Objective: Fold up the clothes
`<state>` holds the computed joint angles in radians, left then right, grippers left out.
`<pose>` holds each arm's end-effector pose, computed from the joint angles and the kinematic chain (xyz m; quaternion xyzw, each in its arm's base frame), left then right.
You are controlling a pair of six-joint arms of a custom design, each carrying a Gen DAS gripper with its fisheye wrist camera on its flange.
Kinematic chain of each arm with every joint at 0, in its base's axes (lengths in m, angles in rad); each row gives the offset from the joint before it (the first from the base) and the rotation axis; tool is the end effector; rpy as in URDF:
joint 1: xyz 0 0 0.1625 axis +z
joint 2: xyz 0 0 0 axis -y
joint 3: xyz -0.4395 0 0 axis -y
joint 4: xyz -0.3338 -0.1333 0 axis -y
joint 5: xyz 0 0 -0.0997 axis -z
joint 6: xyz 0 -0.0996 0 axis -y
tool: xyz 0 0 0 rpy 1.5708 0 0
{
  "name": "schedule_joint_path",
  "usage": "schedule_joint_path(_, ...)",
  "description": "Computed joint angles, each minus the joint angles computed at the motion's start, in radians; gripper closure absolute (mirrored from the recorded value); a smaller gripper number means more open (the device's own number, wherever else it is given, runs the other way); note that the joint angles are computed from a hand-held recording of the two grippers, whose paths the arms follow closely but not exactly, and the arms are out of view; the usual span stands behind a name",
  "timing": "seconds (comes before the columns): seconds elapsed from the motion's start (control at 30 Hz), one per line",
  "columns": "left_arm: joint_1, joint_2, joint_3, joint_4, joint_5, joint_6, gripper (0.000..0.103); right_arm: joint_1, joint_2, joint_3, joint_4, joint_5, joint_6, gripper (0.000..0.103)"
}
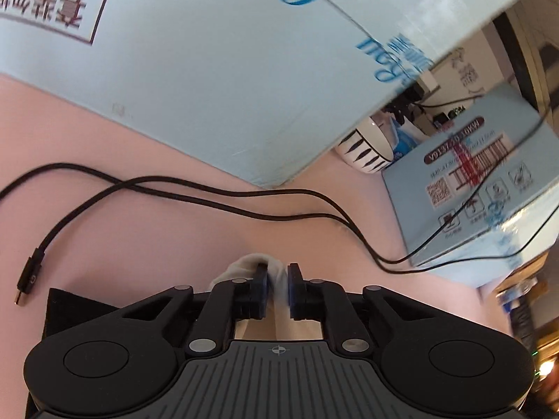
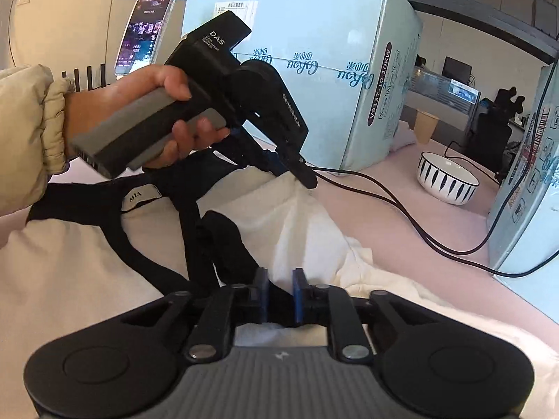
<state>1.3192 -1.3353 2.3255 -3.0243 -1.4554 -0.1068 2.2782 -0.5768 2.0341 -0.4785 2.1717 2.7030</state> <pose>0.0359 -0.4419 0.2668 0.0571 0.9701 -0.2355 0.0144 0.2985 -0.2307 -0.0533 0.4228 -0.8145 0.3140 0.2432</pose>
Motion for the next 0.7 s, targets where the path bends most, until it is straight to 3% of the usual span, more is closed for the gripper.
schedule_joint_path(0.03,0.016,-0.033,-0.005,0.028,-0.046,-0.024,0.035,0.01,-0.025,0.032,-0.038,-0.021,0.027,0.051)
schedule_joint_path(0.07,0.032,-0.066,-0.011,0.056,-0.093,-0.049,0.021,0.016,-0.032,0.04,-0.04,-0.022,0.068,0.044)
schedule_joint_path(0.13,0.035,-0.144,-0.006,0.11,-0.124,-0.048,0.021,0.027,-0.036,0.036,-0.016,-0.011,0.161,0.04)
schedule_joint_path(0.2,-0.016,-0.251,0.051,0.122,-0.049,-0.017,0.021,0.024,0.044,-0.041,0.108,0.063,0.256,0.035)
schedule_joint_path(0.27,-0.071,-0.346,0.094,0.197,0.01,-0.011,0.021,0.056,0.062,-0.055,0.122,0.121,0.318,0.038)
schedule_joint_path(0.4,-0.23,-0.619,0.202,0.494,0.154,-0.042,0.021,0.118,-0.049,0.059,0.081,0.028,0.566,0.036)
schedule_joint_path(0.47,-0.278,-0.762,0.238,0.644,0.188,-0.055,0.021,0.183,-0.054,0.063,0.185,0.047,0.678,0.033)
schedule_joint_path(0.53,-0.266,-0.872,0.256,0.779,0.177,-0.054,0.021,0.195,-0.003,0.031,0.302,0.069,0.775,0.032)
schedule_joint_path(0.63,-0.238,-0.952,0.306,0.749,0.163,0.049,0.02,0.314,0.095,-0.002,0.323,0.241,0.788,0.032)
schedule_joint_path(0.7,-0.304,-1.035,0.283,0.863,0.195,-0.011,0.02,0.408,0.08,-0.001,0.324,0.271,0.799,0.032)
